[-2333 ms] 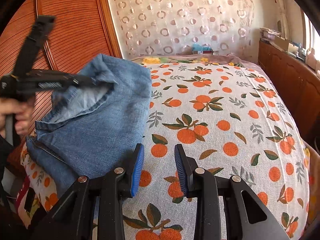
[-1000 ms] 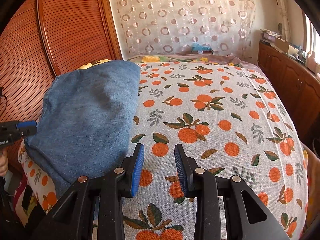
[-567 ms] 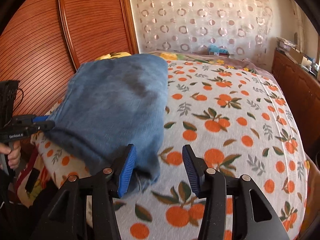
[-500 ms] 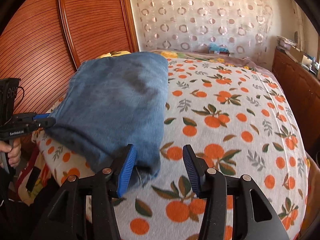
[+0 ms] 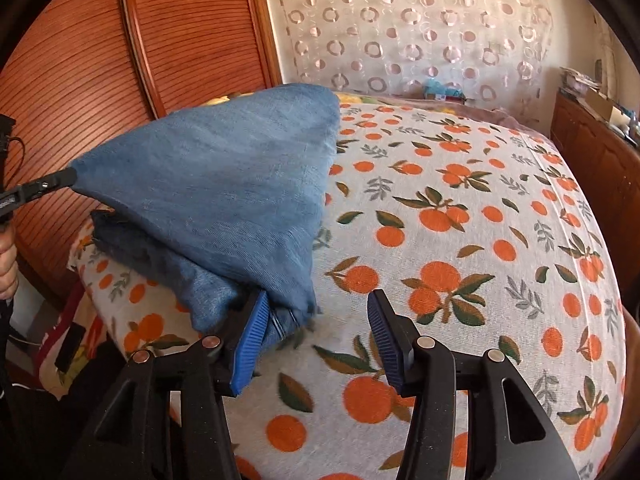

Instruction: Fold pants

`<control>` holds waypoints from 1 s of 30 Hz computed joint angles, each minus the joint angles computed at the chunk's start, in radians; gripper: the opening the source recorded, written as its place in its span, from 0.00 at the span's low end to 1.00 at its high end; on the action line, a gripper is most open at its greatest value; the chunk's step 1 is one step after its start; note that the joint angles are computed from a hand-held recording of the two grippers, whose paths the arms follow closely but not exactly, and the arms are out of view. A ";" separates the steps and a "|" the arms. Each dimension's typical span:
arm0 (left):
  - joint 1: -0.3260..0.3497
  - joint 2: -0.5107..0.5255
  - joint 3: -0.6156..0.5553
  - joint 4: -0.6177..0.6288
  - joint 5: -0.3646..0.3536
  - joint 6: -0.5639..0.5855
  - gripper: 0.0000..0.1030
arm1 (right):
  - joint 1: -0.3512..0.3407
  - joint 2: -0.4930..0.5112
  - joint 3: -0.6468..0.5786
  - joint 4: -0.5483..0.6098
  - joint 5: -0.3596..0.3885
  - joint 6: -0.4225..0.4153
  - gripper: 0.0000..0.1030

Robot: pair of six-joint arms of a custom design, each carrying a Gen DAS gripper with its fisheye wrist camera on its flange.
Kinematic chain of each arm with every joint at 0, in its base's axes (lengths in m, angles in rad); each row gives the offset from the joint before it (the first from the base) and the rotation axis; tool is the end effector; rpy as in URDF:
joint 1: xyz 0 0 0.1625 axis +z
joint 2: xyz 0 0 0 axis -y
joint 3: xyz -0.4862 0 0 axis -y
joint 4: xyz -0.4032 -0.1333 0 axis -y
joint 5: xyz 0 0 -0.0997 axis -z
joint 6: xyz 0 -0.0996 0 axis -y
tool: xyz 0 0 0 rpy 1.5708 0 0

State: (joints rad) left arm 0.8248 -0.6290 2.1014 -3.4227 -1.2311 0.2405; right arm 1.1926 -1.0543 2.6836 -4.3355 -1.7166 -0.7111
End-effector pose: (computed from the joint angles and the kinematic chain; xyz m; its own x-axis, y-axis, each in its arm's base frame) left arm -0.2579 -0.5244 -0.0030 -0.6037 0.6959 -0.3888 0.7972 0.5317 -0.2861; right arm -0.0180 -0.3672 0.2316 -0.7614 0.1137 0.6382 -0.4504 0.6153 -0.6470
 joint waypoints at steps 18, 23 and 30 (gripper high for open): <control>0.044 0.013 -0.071 0.044 0.027 0.004 0.40 | 0.101 -0.029 -0.043 0.029 -0.017 -0.003 0.51; 0.063 0.071 -0.199 0.097 0.031 0.075 0.40 | 0.123 0.023 -0.103 0.080 -0.049 0.006 0.51; 0.102 0.167 -0.390 0.196 0.034 0.088 0.40 | 0.113 0.055 -0.139 0.112 -0.071 0.019 0.52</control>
